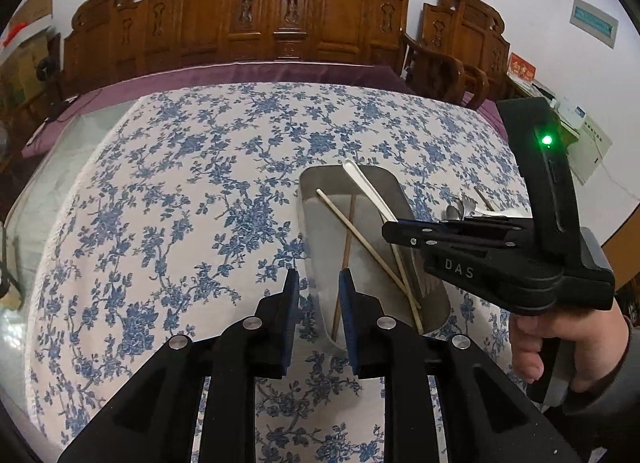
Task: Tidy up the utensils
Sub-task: 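Lower the white plastic fork into the tray and open the right tool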
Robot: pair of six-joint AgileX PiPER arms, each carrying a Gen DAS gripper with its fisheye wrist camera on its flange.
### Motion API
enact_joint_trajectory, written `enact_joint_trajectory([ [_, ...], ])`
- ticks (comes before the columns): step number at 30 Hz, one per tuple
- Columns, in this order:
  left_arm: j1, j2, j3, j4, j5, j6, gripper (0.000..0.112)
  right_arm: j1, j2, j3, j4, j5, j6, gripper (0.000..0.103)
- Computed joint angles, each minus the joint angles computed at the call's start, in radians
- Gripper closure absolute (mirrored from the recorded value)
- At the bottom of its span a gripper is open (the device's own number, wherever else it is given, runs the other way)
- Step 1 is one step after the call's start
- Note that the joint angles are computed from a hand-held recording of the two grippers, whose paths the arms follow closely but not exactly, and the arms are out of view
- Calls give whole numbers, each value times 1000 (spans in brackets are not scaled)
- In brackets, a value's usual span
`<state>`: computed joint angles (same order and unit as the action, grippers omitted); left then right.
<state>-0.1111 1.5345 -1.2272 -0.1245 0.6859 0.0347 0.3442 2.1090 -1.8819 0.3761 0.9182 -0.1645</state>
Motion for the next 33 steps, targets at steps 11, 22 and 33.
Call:
enact_joint_trajectory([
  [11, 5, -22, 14, 12, 5, -11, 93, -2, 13, -9, 33, -4, -14, 93],
  [22, -39, -38, 13, 39, 11, -44, 92, -64, -150, 172, 95, -68, -162, 93],
  [33, -166, 0, -48, 64, 11, -102, 75, -274, -451, 501, 156, -111, -415, 93],
])
